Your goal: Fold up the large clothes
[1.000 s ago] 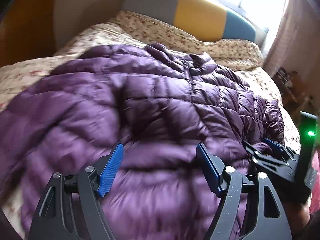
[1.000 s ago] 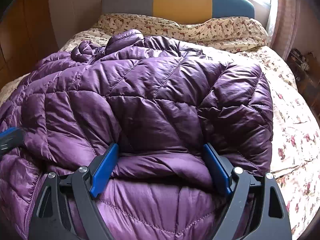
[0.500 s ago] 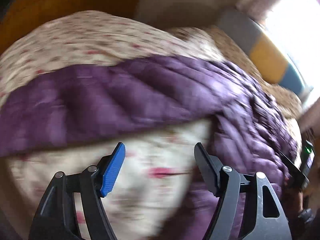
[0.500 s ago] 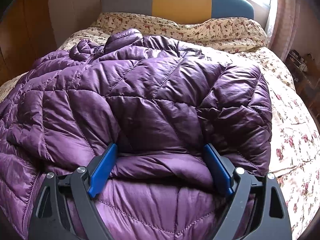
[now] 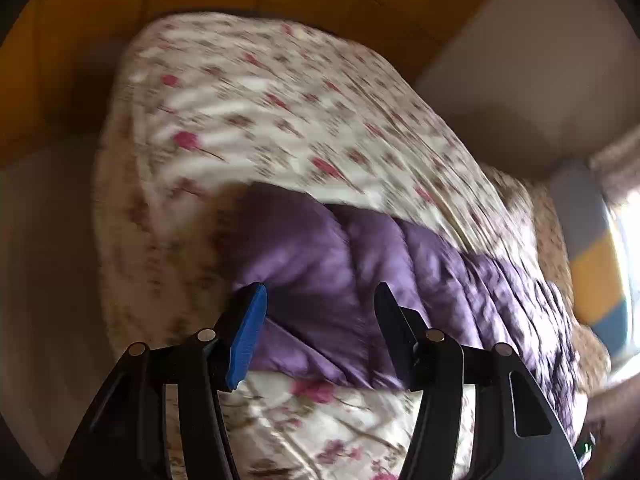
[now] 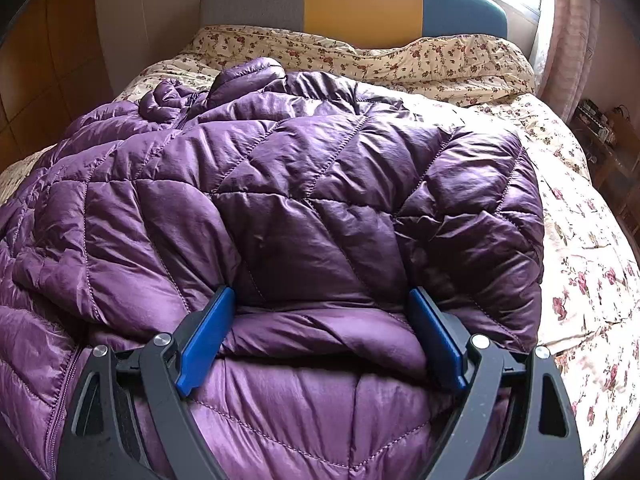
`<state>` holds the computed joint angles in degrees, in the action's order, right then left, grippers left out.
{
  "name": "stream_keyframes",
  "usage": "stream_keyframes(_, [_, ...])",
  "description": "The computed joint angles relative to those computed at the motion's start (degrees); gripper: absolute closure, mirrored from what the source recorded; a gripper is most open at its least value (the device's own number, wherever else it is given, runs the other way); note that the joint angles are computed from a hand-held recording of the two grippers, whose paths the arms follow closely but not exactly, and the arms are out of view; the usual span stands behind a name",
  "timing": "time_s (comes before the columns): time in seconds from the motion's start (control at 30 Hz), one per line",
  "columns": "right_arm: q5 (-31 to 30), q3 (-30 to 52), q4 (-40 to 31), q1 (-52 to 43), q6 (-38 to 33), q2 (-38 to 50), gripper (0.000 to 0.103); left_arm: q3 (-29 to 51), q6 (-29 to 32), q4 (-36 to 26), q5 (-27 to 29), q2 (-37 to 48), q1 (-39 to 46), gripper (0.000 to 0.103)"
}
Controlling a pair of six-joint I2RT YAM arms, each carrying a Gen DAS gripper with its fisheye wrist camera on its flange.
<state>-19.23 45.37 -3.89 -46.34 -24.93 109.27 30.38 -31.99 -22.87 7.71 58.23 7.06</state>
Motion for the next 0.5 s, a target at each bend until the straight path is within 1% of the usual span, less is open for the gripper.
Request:
stream_keyframes(0.07, [-0.06,0.02,-0.03,-0.02,0.01,0.01,0.016,-0.75,-0.24,-1.9,0.39,-3.41,3.74,0.046])
stream_keyframes(0.13, [-0.17,0.25,-0.16,-0.08,0.01,0.16,0.016,-1.92,0.8,-2.86,2.92,-5.82,9.21,0.046])
stream_keyframes(0.2, [-0.24,0.32,-0.2,-0.16,-0.06,0.24,0.016,-2.11,2.78,-3.89,7.48,-4.04,14.0,0.046])
stream_keyframes(0.3, [-0.22,0.49,-0.2,-0.11,-0.01,0.37,0.016,-2.72,2.64,-2.9,11.33,-1.02,14.47,0.046])
stream_keyframes(0.33, [-0.24,0.54,-0.2,-0.12,0.0,0.41,0.016,-3.14,1.99,-2.27,11.61,-0.61,13.71,0.046])
stream_keyframes(0.37, [-0.33,0.57,-0.32,-0.21,-0.06,0.43,0.016,-3.46,0.78,-1.5,9.02,-0.57,11.15,0.046])
stream_keyframes(0.4, [-0.33,0.53,-0.29,-0.21,-0.07,0.41,0.016,-3.43,0.03,-1.26,5.31,-1.15,7.95,0.047])
stream_keyframes(0.43, [-0.33,0.55,-0.24,-0.15,0.0,0.46,0.016,-3.25,-0.12,-1.03,3.11,-1.13,5.84,0.058])
stream_keyframes(0.47, [-0.34,0.57,-0.3,-0.23,-0.09,0.45,0.016,-2.97,0.28,-0.81,2.41,-1.4,4.31,0.078])
stream_keyframes(0.5, [-0.37,0.57,-0.32,-0.25,-0.1,0.45,0.016,-2.61,0.45,-1.06,1.33,-1.58,3.02,0.084])
